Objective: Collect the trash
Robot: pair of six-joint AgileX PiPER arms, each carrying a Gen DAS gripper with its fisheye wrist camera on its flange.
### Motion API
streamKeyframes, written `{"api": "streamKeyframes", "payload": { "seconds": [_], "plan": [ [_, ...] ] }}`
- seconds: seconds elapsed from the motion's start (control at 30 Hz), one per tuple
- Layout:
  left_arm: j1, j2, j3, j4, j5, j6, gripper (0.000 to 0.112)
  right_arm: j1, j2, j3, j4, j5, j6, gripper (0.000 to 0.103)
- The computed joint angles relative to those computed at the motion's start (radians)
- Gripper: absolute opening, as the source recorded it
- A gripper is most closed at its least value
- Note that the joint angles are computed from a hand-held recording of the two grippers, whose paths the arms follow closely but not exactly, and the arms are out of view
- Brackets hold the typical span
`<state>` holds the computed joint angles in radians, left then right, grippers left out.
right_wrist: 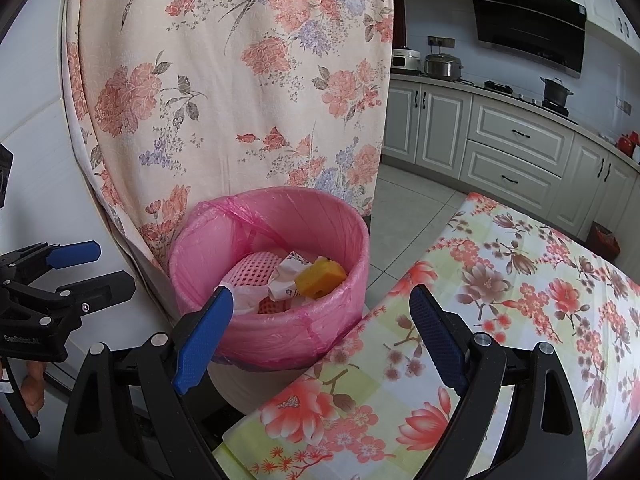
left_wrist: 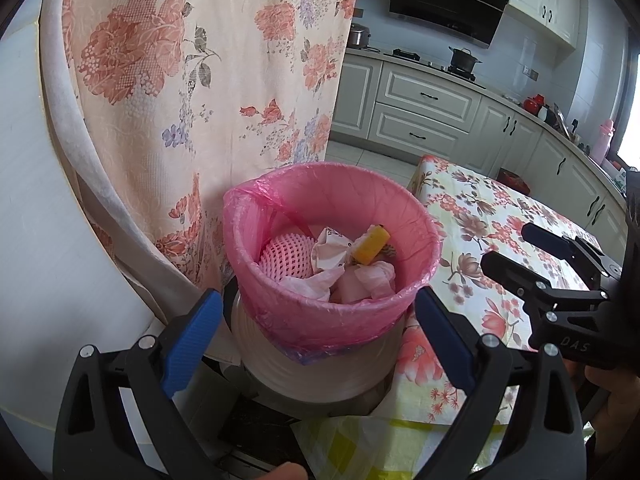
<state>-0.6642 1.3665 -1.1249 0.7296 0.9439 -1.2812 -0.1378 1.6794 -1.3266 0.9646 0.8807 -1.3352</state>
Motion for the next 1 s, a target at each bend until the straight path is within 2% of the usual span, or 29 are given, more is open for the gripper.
{"api": "streamKeyframes", "payload": {
  "seconds": [0.23,0.4,1.0],
  "plan": [
    [0.001,0.005,-0.009,-0.007,-0.004,0.002,0.094,0.0,0.0,0.0,-0.002,0.0,0.002,0.085],
    [-0.012,0.007,-0.009,0.019,0.009,-0.006,0.098,0.0,0.002,0.002,-0.001,0.0,-0.002,0.085],
    [-0.025,-0.004,-0.001,0.039,0.025,-0.024,0.098,0.0,0.002,0.003,-0.001,-0.001,-0.004,0.085]
  ]
}}
